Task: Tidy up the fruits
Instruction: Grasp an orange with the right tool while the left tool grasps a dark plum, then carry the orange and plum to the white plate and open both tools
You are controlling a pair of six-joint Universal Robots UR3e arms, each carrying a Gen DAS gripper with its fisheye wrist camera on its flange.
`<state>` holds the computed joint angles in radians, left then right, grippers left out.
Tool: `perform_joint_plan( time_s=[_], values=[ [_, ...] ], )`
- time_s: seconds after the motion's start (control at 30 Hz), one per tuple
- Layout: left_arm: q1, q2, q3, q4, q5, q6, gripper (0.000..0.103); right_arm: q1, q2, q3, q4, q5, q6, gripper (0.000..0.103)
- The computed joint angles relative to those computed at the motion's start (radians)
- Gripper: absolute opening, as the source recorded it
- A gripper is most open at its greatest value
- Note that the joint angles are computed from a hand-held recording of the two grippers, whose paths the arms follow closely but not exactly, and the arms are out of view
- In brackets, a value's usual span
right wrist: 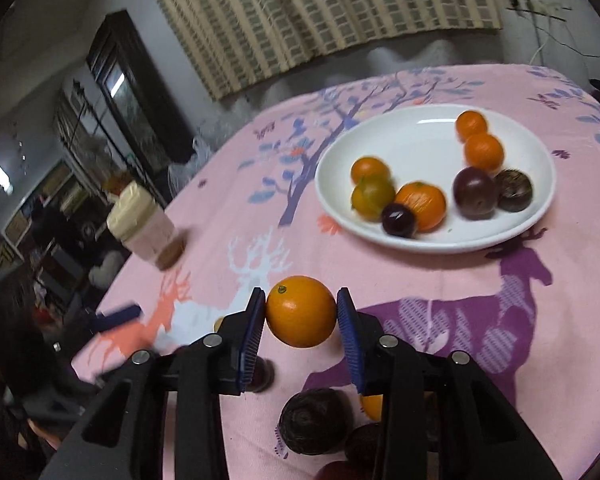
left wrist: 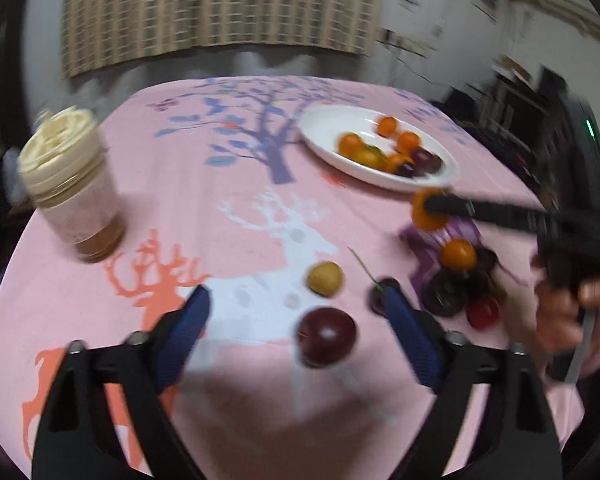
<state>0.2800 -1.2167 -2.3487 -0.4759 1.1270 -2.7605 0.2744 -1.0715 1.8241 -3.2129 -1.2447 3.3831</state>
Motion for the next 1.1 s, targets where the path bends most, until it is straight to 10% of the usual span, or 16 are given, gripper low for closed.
perform_joint_plan(
  time_s=[0.6,0.9,1.1],
  values=[
    [-0.177,-0.185,0.055,0.046,0.208,-0.004,0.048,-0.026,-0.043,0.057,-0.042,0.005,0.017,0.037],
    [-0.160,-0.168,0.056,0.020,0.173,-0.002,0.038,-0.048,-0.060,0.086,-0.075,0.025,0.024,0.037],
    [-0.119,-0.156,0.223,-0.101,-0.032,-0.018,0.038,-0.096,-0.053,0.061,-0.151,-0.030,0.027,0.037]
  ],
)
